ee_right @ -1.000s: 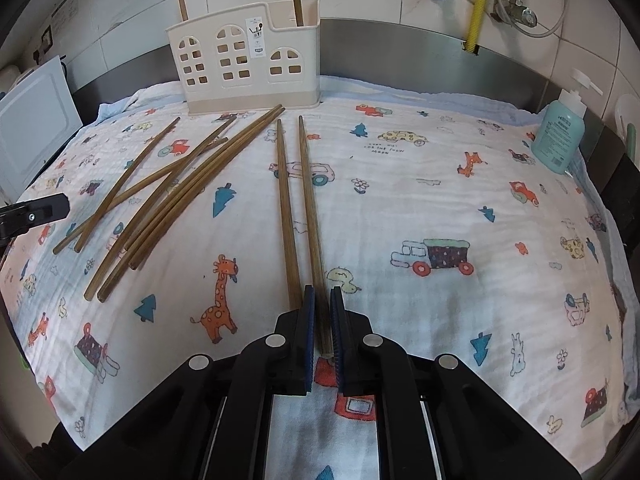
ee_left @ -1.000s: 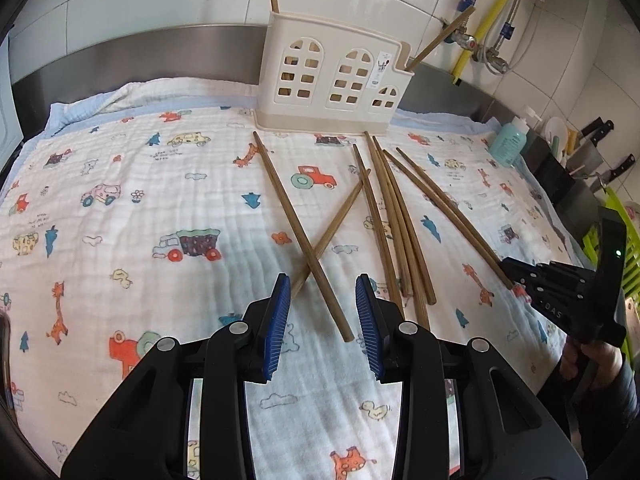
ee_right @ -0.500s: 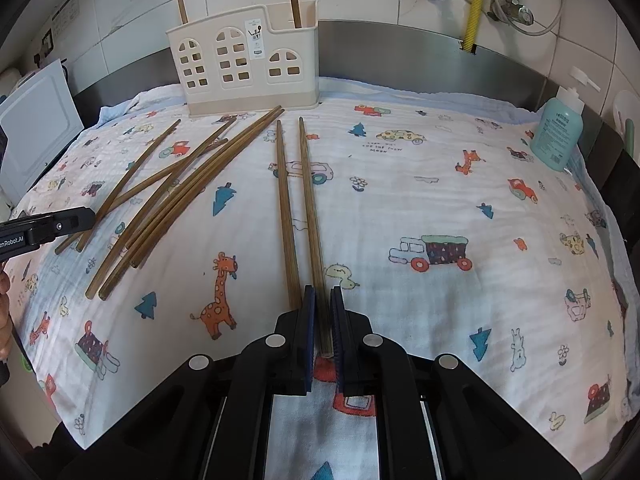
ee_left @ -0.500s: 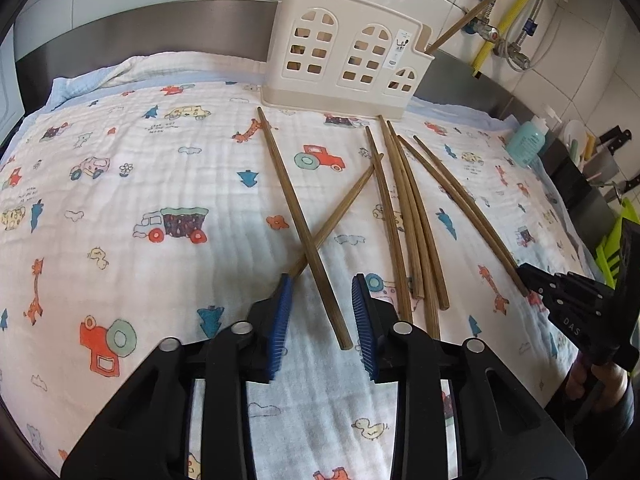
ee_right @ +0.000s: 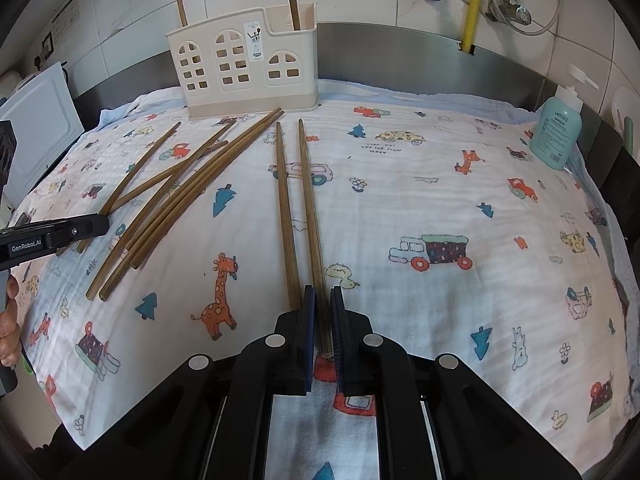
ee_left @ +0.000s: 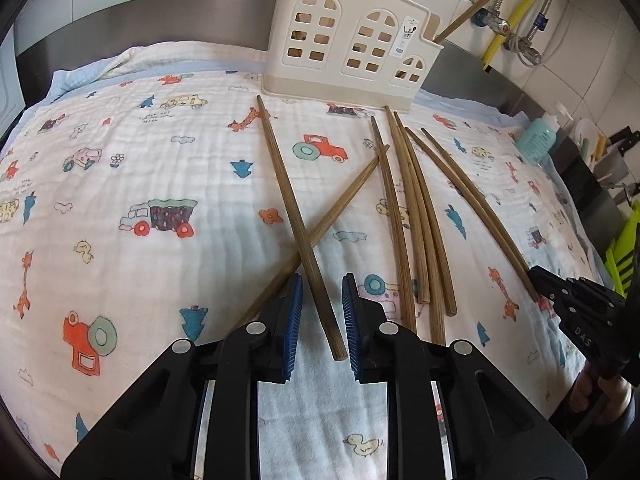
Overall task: Organize utensils
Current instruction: 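Grasp another chopstick with the right tool while the left tool grasps one too, then raise the right tool's chopstick over the holder while the left tool raises its own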
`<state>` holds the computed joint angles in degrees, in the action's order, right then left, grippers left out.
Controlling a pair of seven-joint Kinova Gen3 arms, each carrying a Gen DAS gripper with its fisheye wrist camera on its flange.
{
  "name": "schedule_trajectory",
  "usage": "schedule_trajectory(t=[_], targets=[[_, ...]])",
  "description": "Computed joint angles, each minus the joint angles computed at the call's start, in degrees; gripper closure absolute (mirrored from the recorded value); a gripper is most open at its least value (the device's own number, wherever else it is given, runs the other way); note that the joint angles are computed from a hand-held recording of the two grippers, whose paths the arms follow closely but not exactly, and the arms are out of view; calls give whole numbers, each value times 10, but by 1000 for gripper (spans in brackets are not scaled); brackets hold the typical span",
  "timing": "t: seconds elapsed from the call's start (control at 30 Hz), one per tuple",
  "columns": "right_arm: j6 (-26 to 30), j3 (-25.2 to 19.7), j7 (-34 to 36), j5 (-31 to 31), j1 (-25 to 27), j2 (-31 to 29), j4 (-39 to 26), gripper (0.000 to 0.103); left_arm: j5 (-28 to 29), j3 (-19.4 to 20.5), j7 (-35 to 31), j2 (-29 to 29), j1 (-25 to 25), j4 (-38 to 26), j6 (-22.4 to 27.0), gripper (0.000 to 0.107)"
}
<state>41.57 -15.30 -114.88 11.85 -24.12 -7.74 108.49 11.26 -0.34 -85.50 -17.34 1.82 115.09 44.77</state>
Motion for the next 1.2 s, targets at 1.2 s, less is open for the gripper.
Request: schedule_trajectory(t=[1.2], targets=[[38,-24,60,32,4,-13,-205,97,8,-83,-131,-37,18,-106,-26,102]])
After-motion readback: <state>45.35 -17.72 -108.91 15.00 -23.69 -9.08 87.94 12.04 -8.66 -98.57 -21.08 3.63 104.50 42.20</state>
